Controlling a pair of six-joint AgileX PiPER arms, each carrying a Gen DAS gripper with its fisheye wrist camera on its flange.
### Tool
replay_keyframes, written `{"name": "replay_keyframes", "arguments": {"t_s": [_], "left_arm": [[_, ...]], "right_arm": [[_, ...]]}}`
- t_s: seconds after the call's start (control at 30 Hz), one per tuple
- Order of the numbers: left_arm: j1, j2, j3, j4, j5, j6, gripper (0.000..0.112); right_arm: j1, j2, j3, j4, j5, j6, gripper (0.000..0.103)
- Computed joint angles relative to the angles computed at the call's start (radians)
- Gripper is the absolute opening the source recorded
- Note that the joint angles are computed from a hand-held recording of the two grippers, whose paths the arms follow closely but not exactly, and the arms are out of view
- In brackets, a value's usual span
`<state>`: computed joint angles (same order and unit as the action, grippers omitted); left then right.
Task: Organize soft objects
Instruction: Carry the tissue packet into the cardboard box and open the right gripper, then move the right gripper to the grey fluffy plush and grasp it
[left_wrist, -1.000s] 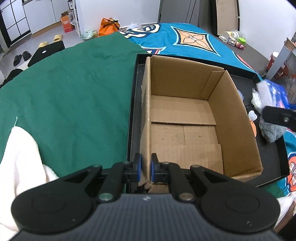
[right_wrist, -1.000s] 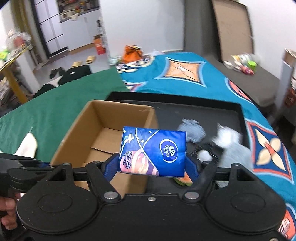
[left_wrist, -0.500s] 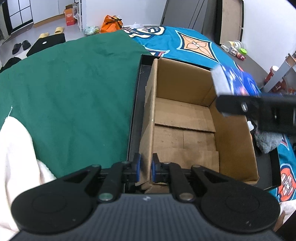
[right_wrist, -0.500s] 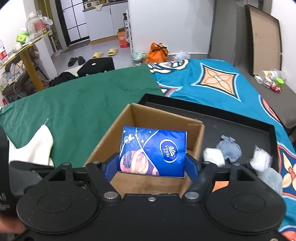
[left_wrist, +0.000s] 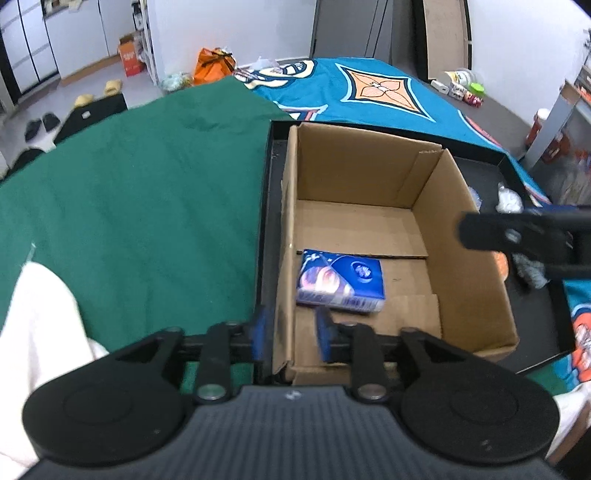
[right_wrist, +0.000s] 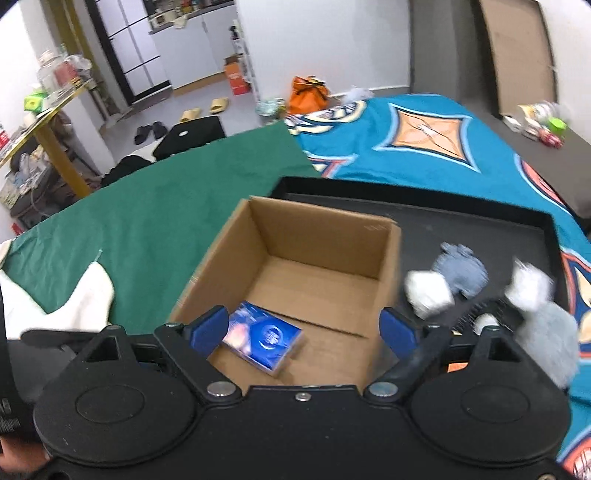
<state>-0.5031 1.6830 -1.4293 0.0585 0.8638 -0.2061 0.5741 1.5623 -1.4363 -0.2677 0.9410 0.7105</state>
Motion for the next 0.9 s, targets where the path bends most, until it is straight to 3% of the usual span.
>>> {"name": "replay_keyframes", "arguments": {"t_s": [0.37,0.5,0.9], "left_arm": [[-0.079,0.013,-0.045,0.143,0.044,-0.077,0.073],[-0.093,0.035,-0.084,0.181,0.067,-0.112,0.083],[-0.128,0.142,-0.256,0.228,0.208,-0.165,0.084]], "right_arm": [[-0.061,-0.187,0.212,-0.082,0.004,0.061,0.089],[-0.109,-0.24,0.275,-0.108,-0.017,0.079,0.103],[-0.314,-0.308,0.409,-0.065,-0.131,-0.023,0.103]]}}
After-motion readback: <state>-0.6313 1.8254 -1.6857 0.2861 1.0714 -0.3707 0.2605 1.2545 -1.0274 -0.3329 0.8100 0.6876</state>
